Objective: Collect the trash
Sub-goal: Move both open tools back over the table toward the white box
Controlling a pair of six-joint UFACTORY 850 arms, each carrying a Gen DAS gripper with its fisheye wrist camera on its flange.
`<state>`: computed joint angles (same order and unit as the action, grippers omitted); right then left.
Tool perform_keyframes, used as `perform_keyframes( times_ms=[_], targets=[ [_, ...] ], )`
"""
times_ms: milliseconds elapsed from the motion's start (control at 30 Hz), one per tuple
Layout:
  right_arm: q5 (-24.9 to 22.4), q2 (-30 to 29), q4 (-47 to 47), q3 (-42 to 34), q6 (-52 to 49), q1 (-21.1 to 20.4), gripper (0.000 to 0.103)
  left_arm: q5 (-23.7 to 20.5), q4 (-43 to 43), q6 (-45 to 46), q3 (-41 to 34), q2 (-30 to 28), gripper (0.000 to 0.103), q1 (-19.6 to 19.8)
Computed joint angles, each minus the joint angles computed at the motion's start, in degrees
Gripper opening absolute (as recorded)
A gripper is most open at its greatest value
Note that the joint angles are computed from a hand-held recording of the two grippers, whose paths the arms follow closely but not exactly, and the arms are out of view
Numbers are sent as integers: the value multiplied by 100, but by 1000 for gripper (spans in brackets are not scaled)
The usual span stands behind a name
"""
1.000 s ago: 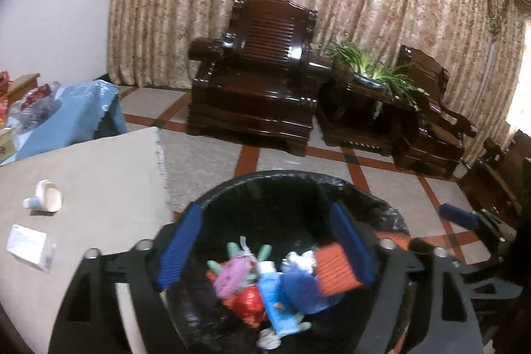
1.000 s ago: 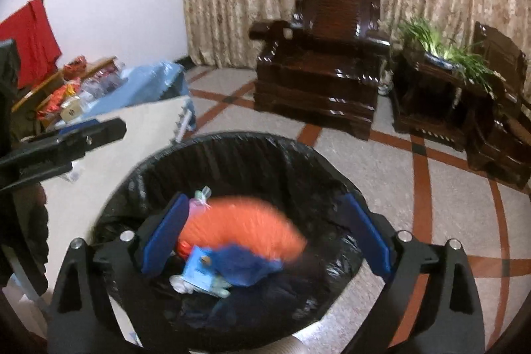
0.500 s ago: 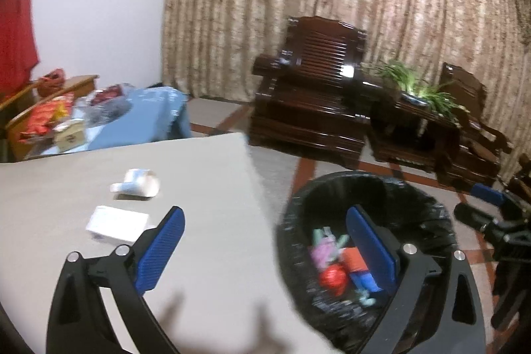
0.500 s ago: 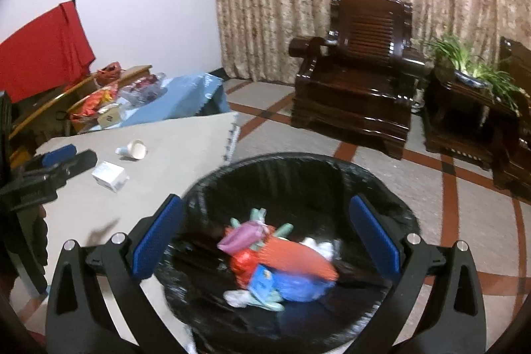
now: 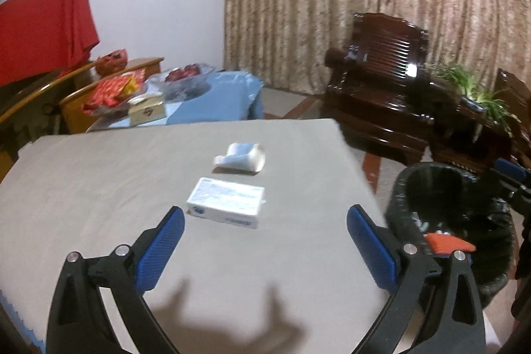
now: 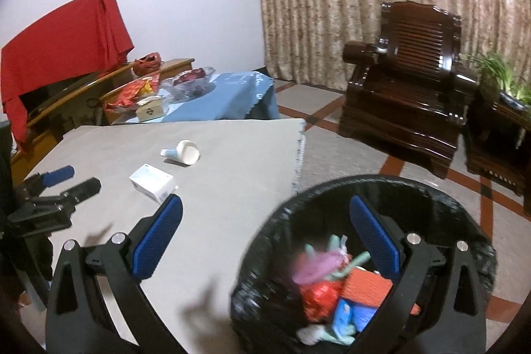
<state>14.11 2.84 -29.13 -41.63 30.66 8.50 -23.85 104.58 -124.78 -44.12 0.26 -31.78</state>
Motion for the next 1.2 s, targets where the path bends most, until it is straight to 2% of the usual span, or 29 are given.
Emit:
perform_keyframes(
  times_ms=[367, 600, 733, 900, 1033, 1200],
  targets=[
    [2, -1441, 688, -1320, -583, 411, 98, 143, 647, -571, -342, -742, 96, 644],
    [-240, -2255, 1026, -2063, -543, 571, 98, 342, 463, -156, -812, -1515, 96, 799],
    [-388, -2492, 1395, -2245, -956, 678, 98, 452, 102, 90, -1071, -1928, 96, 877],
    [-496, -2689, 1469, -2409, -1138, 723, 98, 630, -19, 78, -1223, -2143, 96, 984],
    [-579, -2829, 1393, -2554, -1079, 779, 98, 840, -180, 82, -1211, -2140, 96, 1102],
    [-626, -2997, 1123, -2748, -919, 900, 98, 816, -395, 310, -1072, -2020, 96, 1278]
  ],
)
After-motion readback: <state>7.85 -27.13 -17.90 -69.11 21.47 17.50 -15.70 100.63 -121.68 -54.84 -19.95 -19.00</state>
